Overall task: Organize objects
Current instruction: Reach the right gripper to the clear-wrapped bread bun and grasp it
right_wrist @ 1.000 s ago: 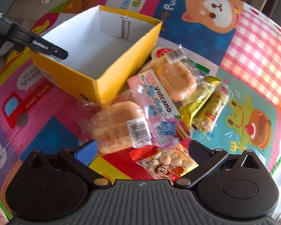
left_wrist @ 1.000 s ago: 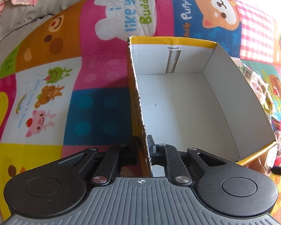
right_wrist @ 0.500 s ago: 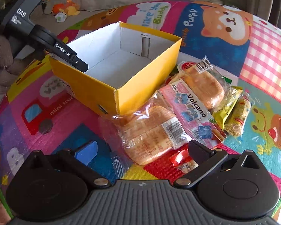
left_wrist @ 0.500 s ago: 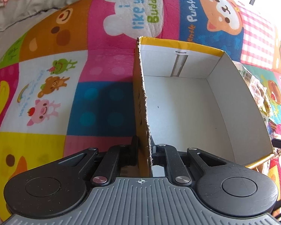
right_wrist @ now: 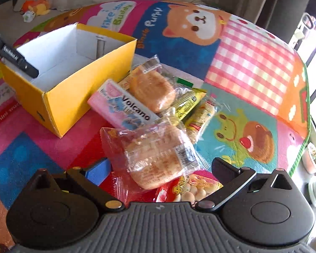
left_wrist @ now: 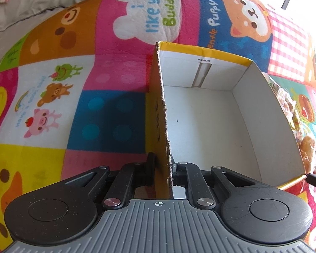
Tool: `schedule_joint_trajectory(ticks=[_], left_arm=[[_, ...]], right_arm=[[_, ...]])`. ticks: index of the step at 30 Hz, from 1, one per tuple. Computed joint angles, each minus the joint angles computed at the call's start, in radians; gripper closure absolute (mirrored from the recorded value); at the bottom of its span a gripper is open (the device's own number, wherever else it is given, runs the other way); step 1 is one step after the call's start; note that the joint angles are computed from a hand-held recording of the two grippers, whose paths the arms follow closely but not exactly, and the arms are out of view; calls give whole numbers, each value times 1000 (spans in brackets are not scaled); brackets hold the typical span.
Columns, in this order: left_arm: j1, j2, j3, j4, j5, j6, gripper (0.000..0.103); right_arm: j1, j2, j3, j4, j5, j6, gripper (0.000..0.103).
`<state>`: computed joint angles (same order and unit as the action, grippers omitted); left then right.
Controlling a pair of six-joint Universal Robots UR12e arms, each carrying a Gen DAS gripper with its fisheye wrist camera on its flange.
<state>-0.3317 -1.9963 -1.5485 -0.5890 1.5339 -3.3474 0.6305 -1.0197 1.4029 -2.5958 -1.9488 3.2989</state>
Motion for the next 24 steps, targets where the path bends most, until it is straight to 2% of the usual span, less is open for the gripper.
schedule_joint_trajectory(ticks=[5, 9, 14, 17, 18, 20, 24], left_arm=[[-1, 0, 0, -2, 2, -3, 91], [1, 2, -1, -6, -3, -10, 91], [0, 2, 1, -12, -1, -7, 91], [2, 2, 1, -15, -9, -6, 90], [3, 3, 0, -14, -11, -6, 90], [4, 4, -3, -11, -15, -5, 90], [5, 3, -2, -13, -18, -5, 90]], right_arm=[[-35, -47, 48, -49, 134, 120, 0], [-40, -37, 33, -25, 156, 174, 0], [-57, -15, 5, -7, 236, 381, 0], [-58, 12, -39, 62, 229, 460, 0], [-52, 22, -49, 65, 202, 453, 0], [-42, 31, -62, 67, 174, 398, 7], [-22, 26, -50, 24, 173, 221, 13]])
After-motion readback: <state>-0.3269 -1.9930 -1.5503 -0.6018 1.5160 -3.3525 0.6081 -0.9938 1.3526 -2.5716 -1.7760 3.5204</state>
